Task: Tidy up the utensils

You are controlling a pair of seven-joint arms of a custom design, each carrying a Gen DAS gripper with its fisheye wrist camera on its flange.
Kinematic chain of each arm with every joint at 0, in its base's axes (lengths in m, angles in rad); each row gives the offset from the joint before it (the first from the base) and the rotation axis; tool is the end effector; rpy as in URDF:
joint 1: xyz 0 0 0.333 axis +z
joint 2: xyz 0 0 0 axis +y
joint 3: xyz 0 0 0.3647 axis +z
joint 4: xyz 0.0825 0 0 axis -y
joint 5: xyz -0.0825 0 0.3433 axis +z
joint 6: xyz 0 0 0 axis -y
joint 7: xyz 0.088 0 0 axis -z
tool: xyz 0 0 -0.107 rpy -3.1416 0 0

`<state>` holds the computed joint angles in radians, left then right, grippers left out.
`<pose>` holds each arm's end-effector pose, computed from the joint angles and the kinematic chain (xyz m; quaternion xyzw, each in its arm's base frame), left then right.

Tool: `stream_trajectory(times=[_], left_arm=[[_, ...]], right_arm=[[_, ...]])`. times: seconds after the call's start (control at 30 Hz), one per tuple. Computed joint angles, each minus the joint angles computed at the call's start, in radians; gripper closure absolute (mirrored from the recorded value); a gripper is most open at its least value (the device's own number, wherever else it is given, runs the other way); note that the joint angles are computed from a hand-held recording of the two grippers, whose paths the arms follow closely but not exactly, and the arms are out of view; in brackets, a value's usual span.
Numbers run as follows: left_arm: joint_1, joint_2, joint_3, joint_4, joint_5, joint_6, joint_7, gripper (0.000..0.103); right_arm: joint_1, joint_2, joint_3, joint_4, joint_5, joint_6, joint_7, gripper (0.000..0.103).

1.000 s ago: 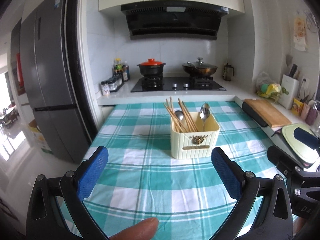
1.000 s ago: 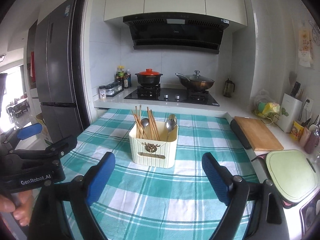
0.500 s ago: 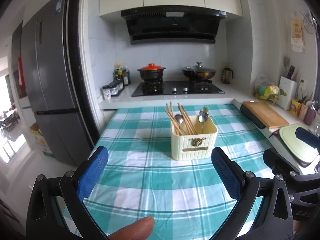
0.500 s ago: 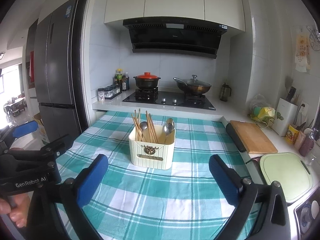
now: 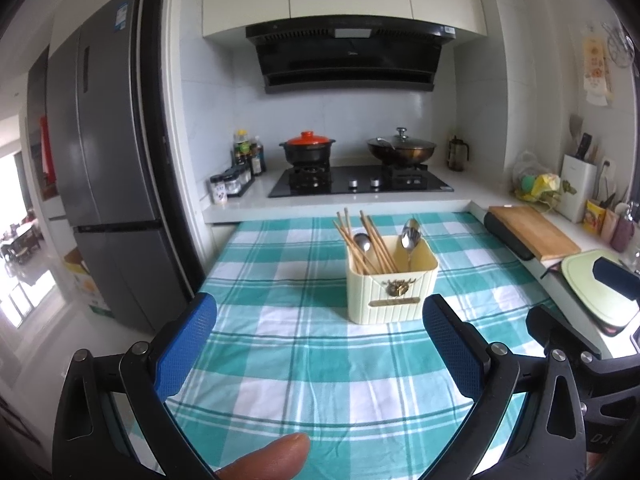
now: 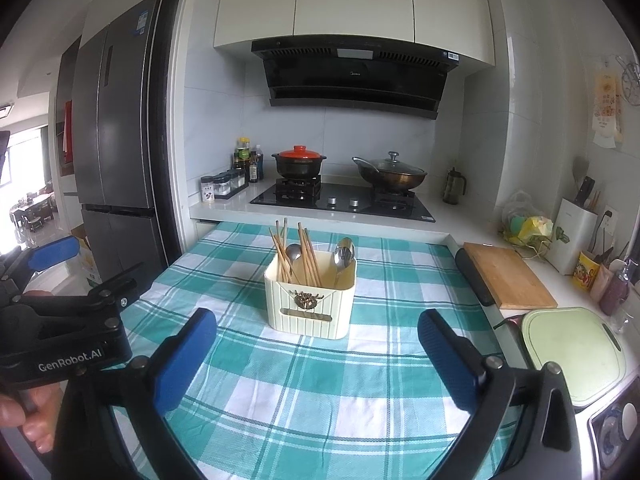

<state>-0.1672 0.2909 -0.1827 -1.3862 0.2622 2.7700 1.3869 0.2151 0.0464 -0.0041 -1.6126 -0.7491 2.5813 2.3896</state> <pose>0.6318 -0.2148 0.7349 -0.5005 0.6880 -0.4090 0.3299 0.5710 0.1347 0.7462 -0.5553 0.6502 -0.4114 0.3157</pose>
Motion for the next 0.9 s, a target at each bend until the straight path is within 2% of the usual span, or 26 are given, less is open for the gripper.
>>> stream_trajectory(times=[0.9], left_arm=[[-0.009, -0.001, 0.007, -0.008, 0.017, 0.004, -0.025, 0.000]], right_arm=[[0.002, 0.001, -0.001, 0.001, 0.019, -0.014, -0.014, 0.001]])
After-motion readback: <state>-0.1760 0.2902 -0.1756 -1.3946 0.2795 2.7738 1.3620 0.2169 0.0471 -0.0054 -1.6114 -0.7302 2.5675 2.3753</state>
